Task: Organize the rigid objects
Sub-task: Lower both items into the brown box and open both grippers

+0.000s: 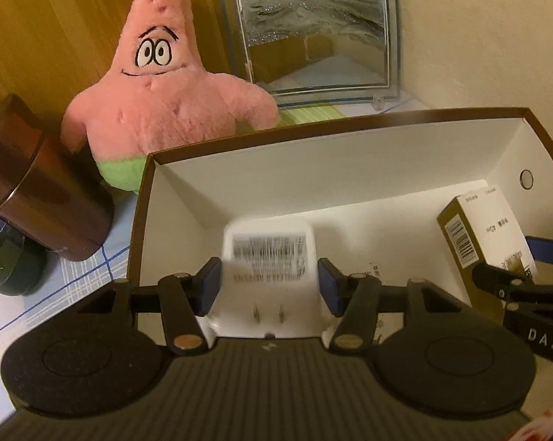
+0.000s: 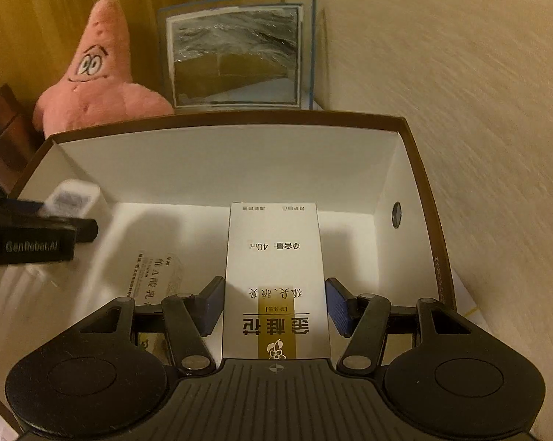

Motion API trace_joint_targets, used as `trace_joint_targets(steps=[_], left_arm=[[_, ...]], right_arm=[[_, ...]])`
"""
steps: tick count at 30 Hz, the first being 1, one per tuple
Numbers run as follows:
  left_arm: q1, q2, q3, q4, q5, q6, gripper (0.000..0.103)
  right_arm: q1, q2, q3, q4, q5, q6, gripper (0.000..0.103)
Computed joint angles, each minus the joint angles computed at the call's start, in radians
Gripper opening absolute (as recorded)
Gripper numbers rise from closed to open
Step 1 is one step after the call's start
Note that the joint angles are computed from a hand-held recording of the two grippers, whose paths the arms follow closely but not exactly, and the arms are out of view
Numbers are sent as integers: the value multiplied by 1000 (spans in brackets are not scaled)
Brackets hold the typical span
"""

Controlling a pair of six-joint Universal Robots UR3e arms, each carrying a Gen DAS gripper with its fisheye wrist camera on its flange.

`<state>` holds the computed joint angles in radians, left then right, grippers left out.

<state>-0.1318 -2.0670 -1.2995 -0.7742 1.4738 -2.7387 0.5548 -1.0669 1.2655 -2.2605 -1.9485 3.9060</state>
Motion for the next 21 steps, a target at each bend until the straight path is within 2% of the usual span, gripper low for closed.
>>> trace_joint_targets(steps=[11,18,21], left_arm=[[28,68,-63,-20,-30,20,53],[77,198,-187,-38,-90,47,53],[111,275,-250,-54,-126,56,53]], right_arm=[[14,-2,-26,35,-10,2,58],[43,-71,60,-21,-12,24,61],[76,-114,108,-51,-52,55,62]])
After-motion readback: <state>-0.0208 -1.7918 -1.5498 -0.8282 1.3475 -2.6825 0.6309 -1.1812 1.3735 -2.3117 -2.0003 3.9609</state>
